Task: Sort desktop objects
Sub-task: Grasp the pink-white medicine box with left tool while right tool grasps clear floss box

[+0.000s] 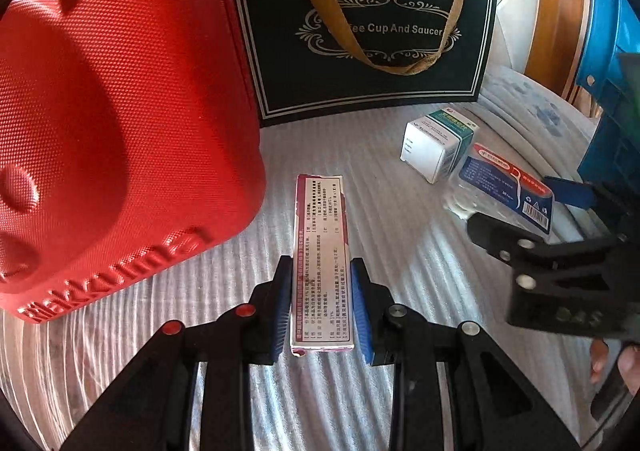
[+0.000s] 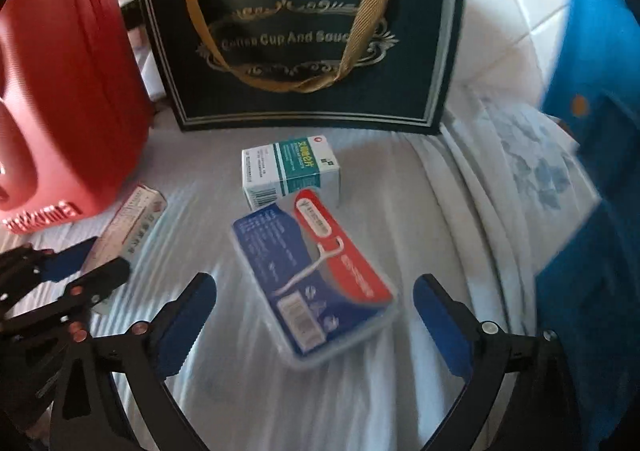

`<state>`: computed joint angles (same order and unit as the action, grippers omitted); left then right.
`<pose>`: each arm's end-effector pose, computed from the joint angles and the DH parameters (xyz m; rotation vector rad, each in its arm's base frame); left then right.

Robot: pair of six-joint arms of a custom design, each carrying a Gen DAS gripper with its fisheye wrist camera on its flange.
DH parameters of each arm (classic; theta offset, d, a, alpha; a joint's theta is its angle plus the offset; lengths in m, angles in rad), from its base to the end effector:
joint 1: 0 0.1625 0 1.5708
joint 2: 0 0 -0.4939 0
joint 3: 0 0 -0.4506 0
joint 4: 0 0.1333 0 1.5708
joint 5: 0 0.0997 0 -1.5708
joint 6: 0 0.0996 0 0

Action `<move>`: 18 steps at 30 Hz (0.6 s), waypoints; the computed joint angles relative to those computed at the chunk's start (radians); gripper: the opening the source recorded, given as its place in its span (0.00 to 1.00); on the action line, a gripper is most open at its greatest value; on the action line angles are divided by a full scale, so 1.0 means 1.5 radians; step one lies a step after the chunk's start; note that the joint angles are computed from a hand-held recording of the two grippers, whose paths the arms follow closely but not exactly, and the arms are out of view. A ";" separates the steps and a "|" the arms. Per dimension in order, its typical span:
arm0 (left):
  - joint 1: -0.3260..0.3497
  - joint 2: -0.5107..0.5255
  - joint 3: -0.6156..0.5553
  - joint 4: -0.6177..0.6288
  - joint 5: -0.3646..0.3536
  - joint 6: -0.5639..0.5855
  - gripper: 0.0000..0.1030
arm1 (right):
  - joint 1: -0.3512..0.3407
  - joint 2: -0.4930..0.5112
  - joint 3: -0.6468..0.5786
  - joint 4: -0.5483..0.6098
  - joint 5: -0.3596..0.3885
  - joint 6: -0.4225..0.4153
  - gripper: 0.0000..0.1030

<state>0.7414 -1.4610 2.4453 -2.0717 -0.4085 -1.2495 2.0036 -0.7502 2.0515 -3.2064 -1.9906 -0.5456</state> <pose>-0.1236 -0.4179 0.1968 -0.1010 2.0370 -0.8886 0.3380 -0.5106 0.0117 1.1723 -2.4068 0.4186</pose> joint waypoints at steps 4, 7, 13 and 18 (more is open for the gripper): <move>-0.016 -0.014 0.001 0.035 -0.014 -0.031 0.27 | 0.005 0.001 0.000 0.025 -0.017 0.018 0.62; -0.044 -0.033 0.000 0.104 -0.025 -0.086 0.27 | 0.012 -0.034 0.040 0.029 0.002 0.045 0.61; -0.128 -0.077 -0.013 0.266 -0.068 -0.217 0.27 | 0.055 -0.106 0.119 0.001 0.015 0.075 0.60; -0.261 -0.110 -0.045 0.486 -0.127 -0.381 0.27 | 0.115 -0.178 0.165 -0.012 0.002 0.107 0.60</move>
<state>0.3503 -1.6253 2.3778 -1.3427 -0.5992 -1.8203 2.1758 -1.0171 2.2989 -3.2240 -1.9877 -0.3843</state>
